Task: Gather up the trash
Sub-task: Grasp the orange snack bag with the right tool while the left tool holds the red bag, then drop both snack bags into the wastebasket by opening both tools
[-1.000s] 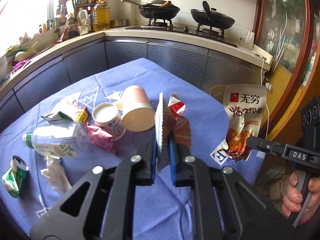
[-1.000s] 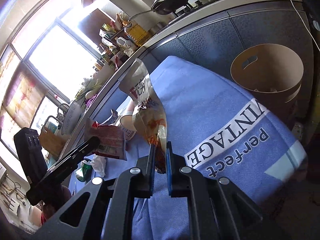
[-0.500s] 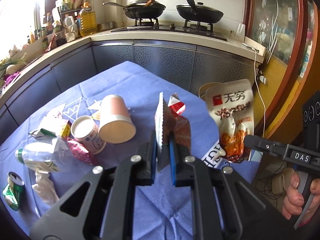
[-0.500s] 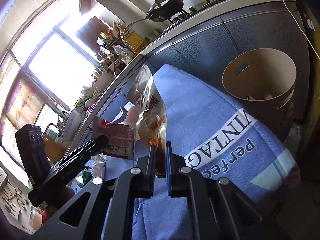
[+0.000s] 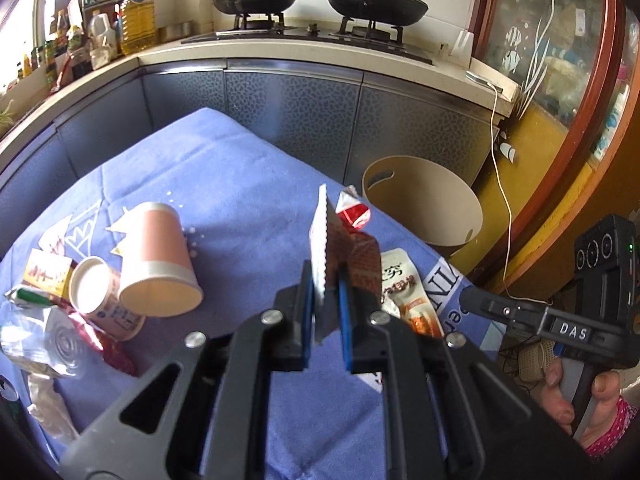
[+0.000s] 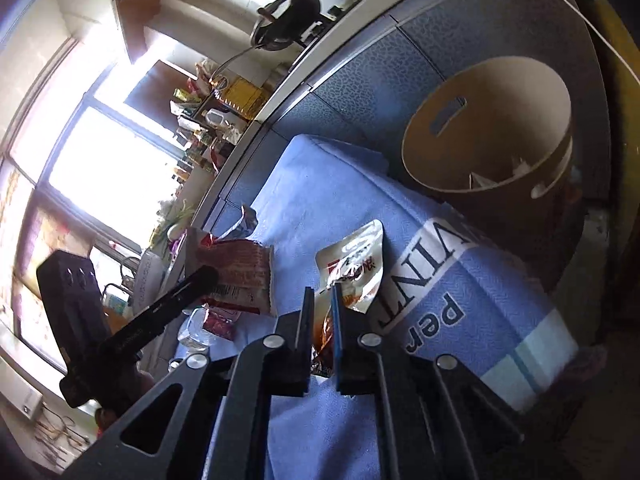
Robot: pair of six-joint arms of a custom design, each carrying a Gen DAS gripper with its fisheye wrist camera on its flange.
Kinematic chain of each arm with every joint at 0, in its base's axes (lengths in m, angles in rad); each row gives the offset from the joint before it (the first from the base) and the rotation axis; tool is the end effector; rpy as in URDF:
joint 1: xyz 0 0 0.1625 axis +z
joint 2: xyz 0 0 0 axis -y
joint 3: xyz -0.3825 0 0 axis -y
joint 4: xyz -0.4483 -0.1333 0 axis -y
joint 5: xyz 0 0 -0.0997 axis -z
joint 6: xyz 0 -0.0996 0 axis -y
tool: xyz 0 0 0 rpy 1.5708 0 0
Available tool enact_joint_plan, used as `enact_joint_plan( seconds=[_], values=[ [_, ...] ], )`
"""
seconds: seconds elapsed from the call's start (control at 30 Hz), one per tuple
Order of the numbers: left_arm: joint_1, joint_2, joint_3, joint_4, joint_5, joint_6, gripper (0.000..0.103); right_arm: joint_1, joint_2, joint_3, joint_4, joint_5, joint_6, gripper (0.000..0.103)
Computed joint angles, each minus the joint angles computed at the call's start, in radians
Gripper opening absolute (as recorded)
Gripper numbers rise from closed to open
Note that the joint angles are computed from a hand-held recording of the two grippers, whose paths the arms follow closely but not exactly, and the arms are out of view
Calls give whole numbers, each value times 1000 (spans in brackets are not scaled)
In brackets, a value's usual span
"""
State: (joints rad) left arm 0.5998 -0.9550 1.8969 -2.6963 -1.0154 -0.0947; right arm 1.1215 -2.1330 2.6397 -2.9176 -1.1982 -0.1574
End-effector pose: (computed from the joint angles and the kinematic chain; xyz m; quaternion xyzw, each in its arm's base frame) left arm -0.3888 -0.4910 0.0472 0.3835 0.8778 -0.2146 0.1904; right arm 0.0121 -0.3652 0.2809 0.0558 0.8987 -0.4330 0.0417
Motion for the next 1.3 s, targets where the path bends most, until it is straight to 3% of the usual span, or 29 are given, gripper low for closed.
enact_joint_plan(
  seconds=[0.07, 0.13, 0.23, 0.37, 0.4, 0.47, 0.57, 0.73, 0.87, 1.03, 1.17, 1.23, 1.3],
  values=[
    [1, -5, 13, 4, -5, 0, 11, -40, -22, 13, 24, 29, 19, 62],
    [6, -7, 18, 14, -10, -8, 11, -45, -23, 20, 9, 20, 13, 71],
    [11, -8, 20, 26, -12, -18, 11, 6, 23, -5, 18, -65, -22, 68],
    [10, -16, 24, 20, -11, -21, 11, 60, 107, -47, 54, -126, -29, 45],
    [10, -19, 25, 18, -10, -21, 11, 66, 128, -56, 57, -129, -21, 42],
    [9, -21, 25, 18, -6, -21, 11, 67, 162, -66, 54, -119, -13, 25],
    [9, -16, 16, 25, -1, -24, 11, 60, 169, -65, 51, -89, -23, 20],
    [9, 50, -68, 34, -35, 15, 11, 29, 93, -57, 5, -47, -33, 19],
    [7, 184, -220, 38, -88, 93, 11, -25, 81, -108, -70, -74, -16, 19],
    [21, 413, -482, 100, -166, 136, 11, -41, 184, -228, -134, -219, -44, 19],
    [43, 571, -678, 216, -185, 112, 11, -36, 267, -305, -133, -318, -82, 19],
    [58, 626, -756, 299, -211, 90, 11, -36, 299, -319, -154, -339, -79, 25],
    [63, 673, -824, 387, -198, 74, 24, -38, 326, -325, -194, -346, -83, 49]
  ],
)
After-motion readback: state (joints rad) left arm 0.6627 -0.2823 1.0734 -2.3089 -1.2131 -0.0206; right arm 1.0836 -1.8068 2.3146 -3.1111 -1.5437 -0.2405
